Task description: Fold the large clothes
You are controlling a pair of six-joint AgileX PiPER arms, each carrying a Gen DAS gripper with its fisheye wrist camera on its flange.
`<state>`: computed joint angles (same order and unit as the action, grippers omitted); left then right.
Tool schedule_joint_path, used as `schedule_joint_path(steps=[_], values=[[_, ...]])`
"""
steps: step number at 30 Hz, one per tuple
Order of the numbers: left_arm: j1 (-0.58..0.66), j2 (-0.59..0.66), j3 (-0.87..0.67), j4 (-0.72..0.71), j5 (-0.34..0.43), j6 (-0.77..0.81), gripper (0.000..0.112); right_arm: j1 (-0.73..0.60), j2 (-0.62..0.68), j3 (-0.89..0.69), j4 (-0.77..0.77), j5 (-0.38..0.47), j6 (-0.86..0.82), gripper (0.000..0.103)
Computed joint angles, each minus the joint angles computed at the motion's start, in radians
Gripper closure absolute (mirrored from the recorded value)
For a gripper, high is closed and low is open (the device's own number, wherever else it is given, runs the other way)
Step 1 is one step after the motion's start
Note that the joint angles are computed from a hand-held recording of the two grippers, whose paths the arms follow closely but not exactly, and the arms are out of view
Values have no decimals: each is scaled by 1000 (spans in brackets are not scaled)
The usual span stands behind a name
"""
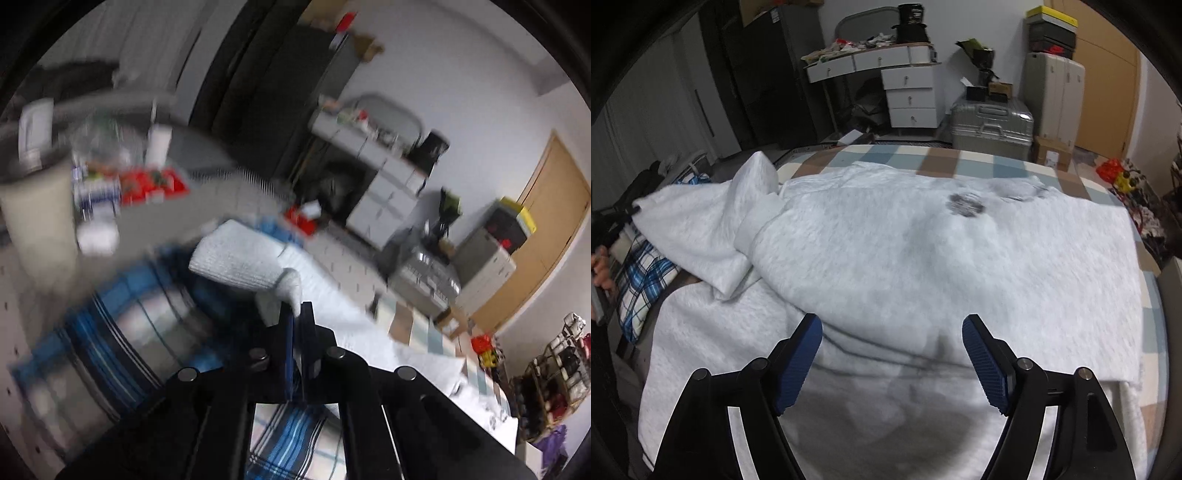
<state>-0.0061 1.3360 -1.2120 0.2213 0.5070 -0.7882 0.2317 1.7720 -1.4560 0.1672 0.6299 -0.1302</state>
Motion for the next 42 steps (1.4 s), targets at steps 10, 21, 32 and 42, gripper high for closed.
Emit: schedule_joint_path(steps=[10, 21, 32, 42], values=[[27, -97, -168, 147, 43, 48, 112, 222, 284, -366, -175, 70, 114, 25], [58, -102, -74, 82, -24, 206, 112, 228, 190, -267, -132, -108, 125, 89], [2, -111, -91, 53, 29, 241, 112, 204, 359, -449, 86, 172, 4, 53], [-138, -72, -153, 157, 17, 193, 112, 103, 3, -71, 197, 38, -111, 32]])
